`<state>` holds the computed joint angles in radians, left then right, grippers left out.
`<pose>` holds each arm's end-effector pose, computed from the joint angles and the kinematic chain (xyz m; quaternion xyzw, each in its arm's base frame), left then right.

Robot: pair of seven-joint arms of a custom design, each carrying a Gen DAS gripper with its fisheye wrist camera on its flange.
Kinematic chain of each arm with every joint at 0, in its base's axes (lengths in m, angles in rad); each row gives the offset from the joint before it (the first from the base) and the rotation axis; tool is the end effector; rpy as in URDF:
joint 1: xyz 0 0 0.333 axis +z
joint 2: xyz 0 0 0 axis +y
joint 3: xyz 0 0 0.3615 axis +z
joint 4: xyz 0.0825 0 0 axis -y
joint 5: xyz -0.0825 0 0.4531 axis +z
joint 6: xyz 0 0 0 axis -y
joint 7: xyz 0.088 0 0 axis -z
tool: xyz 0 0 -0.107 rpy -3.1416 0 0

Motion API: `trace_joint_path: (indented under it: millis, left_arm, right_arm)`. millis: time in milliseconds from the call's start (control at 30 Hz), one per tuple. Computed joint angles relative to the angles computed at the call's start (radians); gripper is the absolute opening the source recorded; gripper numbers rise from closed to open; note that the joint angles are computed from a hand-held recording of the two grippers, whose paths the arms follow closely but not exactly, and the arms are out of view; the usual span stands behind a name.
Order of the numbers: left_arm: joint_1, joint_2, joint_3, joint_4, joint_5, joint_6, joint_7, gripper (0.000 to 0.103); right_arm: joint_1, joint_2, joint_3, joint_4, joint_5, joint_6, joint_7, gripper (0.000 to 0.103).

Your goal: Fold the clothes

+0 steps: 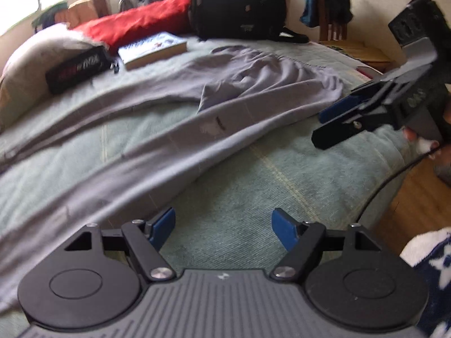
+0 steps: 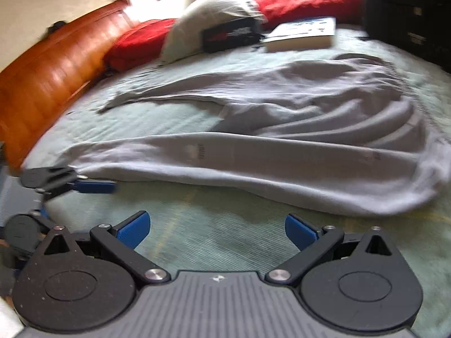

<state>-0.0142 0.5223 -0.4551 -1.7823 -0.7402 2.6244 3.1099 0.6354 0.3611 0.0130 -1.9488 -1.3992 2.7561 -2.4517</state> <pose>0.6986 -0.2945 0.3155 -0.1195 0.9253 -0.3549 0.0605 0.5320 0.4535 0.3141 -0.5120 0.7580 -0.1818 0.3610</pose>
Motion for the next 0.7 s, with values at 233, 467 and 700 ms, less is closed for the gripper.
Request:
trace_joint_path:
  millis: [233, 467, 700]
  left_arm:
    - [-0.009, 0.055, 0.020, 0.079, 0.038, 0.004, -0.106, 0.078]
    - [-0.030, 0.137, 0.014, 0.189, 0.119, 0.064, -0.189, 0.080]
    - [-0.001, 0.190, -0.065, 0.206, 0.167, 0.219, -0.171, 0.080]
  right_arm:
    - [-0.024, 0.107, -0.024, 0.128, 0.130, 0.089, -0.263, 0.103]
    - [0.010, 0.142, -0.112, 0.172, 0.174, 0.139, -0.333, 0.103]
    - [0.050, 0.158, -0.173, 0.200, 0.231, 0.120, -0.418, 0.103]
